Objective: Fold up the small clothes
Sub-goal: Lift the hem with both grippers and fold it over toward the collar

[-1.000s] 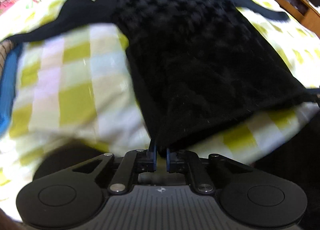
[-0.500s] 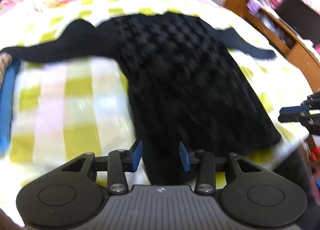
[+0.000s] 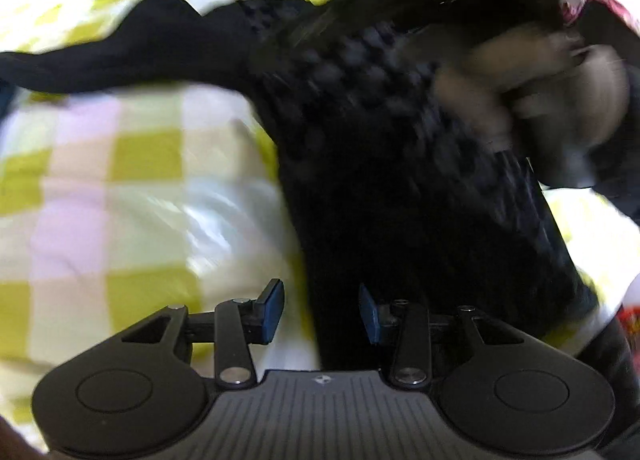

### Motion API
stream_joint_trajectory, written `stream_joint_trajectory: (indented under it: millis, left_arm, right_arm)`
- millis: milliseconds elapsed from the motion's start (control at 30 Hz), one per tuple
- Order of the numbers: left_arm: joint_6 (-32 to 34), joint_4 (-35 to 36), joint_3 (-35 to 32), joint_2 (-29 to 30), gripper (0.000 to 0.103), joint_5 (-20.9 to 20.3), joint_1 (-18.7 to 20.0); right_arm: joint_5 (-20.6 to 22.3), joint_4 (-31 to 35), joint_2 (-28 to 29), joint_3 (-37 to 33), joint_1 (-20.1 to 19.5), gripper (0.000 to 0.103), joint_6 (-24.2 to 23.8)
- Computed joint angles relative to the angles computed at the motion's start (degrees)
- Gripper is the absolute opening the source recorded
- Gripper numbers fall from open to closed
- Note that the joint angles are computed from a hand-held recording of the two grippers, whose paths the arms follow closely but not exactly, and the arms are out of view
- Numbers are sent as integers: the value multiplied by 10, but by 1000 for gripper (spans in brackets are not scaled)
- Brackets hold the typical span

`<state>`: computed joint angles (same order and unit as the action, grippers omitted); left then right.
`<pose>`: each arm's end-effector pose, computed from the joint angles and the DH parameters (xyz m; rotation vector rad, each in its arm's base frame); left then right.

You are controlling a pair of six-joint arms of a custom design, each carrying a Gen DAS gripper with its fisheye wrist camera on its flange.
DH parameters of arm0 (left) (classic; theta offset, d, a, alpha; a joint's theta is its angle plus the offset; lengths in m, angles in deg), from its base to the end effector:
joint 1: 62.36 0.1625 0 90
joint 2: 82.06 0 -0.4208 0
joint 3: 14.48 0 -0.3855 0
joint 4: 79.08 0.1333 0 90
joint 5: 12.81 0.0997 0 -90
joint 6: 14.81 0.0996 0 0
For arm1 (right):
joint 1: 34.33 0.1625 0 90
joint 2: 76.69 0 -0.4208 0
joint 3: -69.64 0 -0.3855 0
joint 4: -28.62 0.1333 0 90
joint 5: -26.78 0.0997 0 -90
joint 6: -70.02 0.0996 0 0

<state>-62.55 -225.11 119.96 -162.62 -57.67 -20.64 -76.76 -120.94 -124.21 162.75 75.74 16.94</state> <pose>-0.1618 -0.4174 0.1997 -0.0078 2.5218 -0.8107 0.3346 -0.5954 0.1276 1.6575 -2.3032 0.2376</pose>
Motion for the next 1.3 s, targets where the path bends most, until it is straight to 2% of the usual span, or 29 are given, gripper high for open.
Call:
stream_joint_trajectory:
  millis: [167,233,267,333,367,500,600,667,700,800,900,967,1033,1067,1100,1133,1167,1300]
  left_arm:
    - [52,-77,17,-23,53,9,29]
    - [70,-96,22,-28,53,16,37]
    - [79,-104,24,-32,53,22,39]
    - [98,-112,26,-37,53,50,40]
    - [103,-111,27,-44,53,65,39]
    - [104,-102,23,-65,54,114,50]
    - [97,-96,35,-85,54,134,42]
    - [98,-107,44,-86,55,139,38]
    - [96,-110,46,-86,55,138,39]
    - [108,-121,46,-85,55,130,50]
    - [124,-126,47,-90,55,138,54]
    - [112,-95,50,-101,55,162,53]
    - [109,-94,53,-112,56,164,57]
    - [110,-102,54,-116,56,159,61]
    - [110,-104,54,-118,56,158,63]
    - [111,-108,55,-117,56,161,64]
    - [117,-120,59,-112,56,167,64]
    - [155,-173,54,-94,56,197,52]
  right_arm:
    - [-22,-73,96,-36,21,38,-77]
    - [-34,-105,122,-42,26,30,-89]
    - [-41,-108,137,-54,30,17,-75]
    - [-35,-83,145,-75,33,8,-36]
    - [-21,-78,147,-82,35,0,-26]
    - [32,-8,169,-131,51,0,24]
    - [49,1,190,-151,65,0,25]
    - [61,10,184,-154,67,0,14]
    - [63,-7,174,-142,64,8,1]
    - [45,-56,137,-90,50,12,-65]
    - [25,-81,120,-52,37,33,-133]
    - [6,-94,122,-37,34,34,-181]
    - [0,-113,128,-29,30,38,-220]
    - [1,-137,134,-24,27,34,-231]
    - [0,-156,141,-24,26,31,-229]
    - [-4,-166,150,-30,27,21,-212]
    - [-8,-159,158,-41,30,7,-178]
    - [-7,-117,179,-78,45,8,-74]
